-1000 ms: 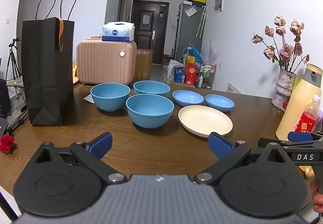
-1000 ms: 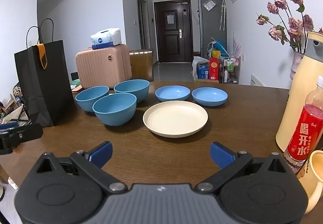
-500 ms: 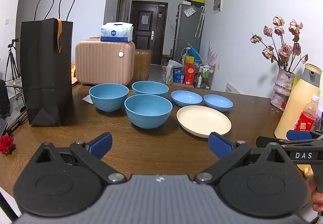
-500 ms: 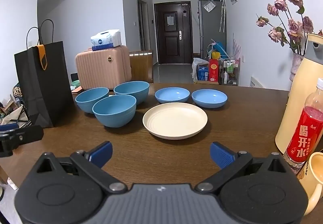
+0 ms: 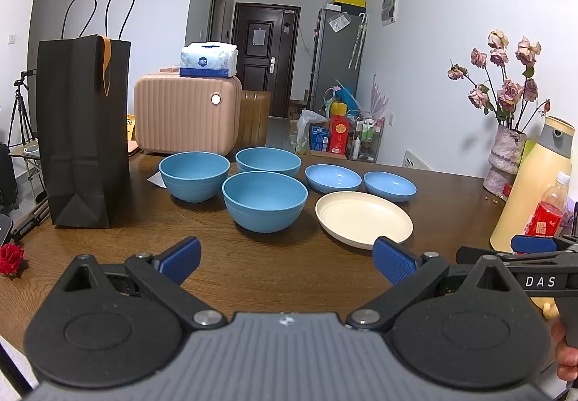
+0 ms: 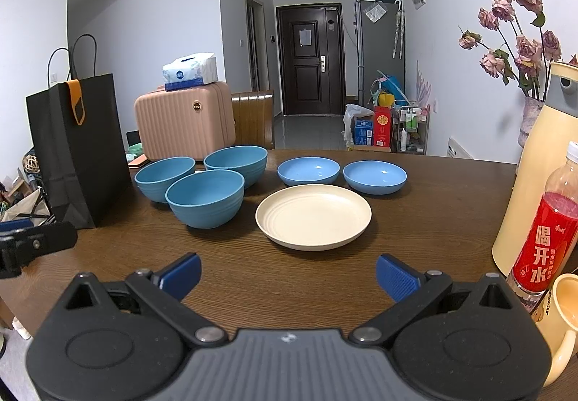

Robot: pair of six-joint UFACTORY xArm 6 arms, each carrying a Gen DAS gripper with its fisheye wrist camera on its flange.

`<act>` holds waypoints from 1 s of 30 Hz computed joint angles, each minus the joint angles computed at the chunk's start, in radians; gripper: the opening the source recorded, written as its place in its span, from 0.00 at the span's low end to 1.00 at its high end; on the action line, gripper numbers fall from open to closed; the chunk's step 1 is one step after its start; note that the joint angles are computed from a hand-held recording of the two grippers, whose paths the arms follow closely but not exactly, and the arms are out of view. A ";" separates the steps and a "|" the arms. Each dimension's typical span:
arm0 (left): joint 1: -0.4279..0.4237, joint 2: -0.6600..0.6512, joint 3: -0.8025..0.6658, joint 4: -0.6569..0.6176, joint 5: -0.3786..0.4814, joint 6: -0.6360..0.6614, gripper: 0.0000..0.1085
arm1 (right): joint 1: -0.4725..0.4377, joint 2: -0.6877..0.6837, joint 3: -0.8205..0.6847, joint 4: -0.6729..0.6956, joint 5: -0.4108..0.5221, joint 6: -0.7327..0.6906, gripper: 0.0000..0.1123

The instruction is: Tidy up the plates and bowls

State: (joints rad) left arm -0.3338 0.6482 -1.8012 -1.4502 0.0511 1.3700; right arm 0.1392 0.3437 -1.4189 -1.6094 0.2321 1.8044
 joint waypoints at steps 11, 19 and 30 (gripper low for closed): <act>0.001 -0.002 -0.001 0.004 0.002 -0.004 0.95 | 0.001 -0.002 0.001 0.000 0.002 -0.002 0.92; -0.001 -0.002 -0.001 0.007 -0.001 -0.005 0.95 | 0.000 -0.007 0.002 0.001 0.002 -0.005 0.92; -0.006 -0.002 -0.007 0.032 -0.001 -0.026 0.95 | 0.000 -0.009 -0.002 0.007 0.007 -0.013 0.92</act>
